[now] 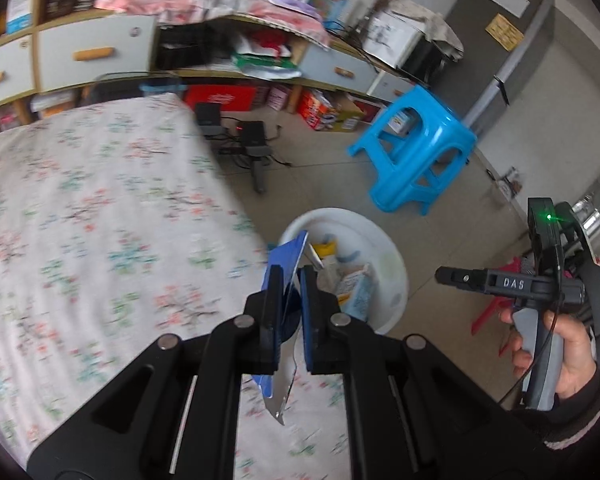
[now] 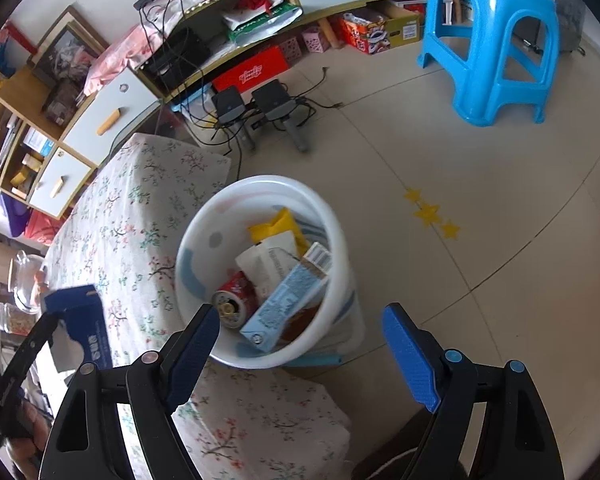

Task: Collect trash
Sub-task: 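Hold the blue box over the bucket and open the left tool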

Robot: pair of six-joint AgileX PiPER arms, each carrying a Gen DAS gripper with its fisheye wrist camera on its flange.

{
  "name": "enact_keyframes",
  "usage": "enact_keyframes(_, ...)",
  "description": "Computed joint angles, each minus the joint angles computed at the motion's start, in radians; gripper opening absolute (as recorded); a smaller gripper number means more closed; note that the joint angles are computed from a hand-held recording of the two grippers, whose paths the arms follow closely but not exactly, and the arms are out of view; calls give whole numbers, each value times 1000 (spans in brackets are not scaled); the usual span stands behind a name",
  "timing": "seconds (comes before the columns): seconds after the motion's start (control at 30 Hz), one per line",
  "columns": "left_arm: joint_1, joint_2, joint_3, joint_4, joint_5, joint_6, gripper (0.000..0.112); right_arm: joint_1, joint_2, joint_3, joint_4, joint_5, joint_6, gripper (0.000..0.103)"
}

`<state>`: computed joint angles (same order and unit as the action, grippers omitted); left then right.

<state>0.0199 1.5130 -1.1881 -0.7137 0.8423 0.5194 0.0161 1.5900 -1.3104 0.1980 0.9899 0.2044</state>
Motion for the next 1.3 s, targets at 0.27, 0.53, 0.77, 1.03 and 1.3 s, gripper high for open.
enact_keyframes(0.27, -146, 146, -117, 0, -75, -45, 9, -43, -14, 32, -21, 0, -65, 85)
enact_keyframes(0.53, -196, 225, -203, 63, -132, -103, 32, -79, -24, 30, -6, -1, -111, 85)
enact_keyframes(0.77, -165, 155, -149, 181, -125, -189, 74, -57, -33, 25, -3, -5, -106, 85)
enact_keyframes(1.03, -77, 18, -34, 306, -69, -256, 91, 28, -58, 34, -33, -20, -55, 85)
enact_keyframes(1.3, -14, -188, 135, 483, -48, -379, 102, 224, -123, 84, -131, -51, 48, 85)
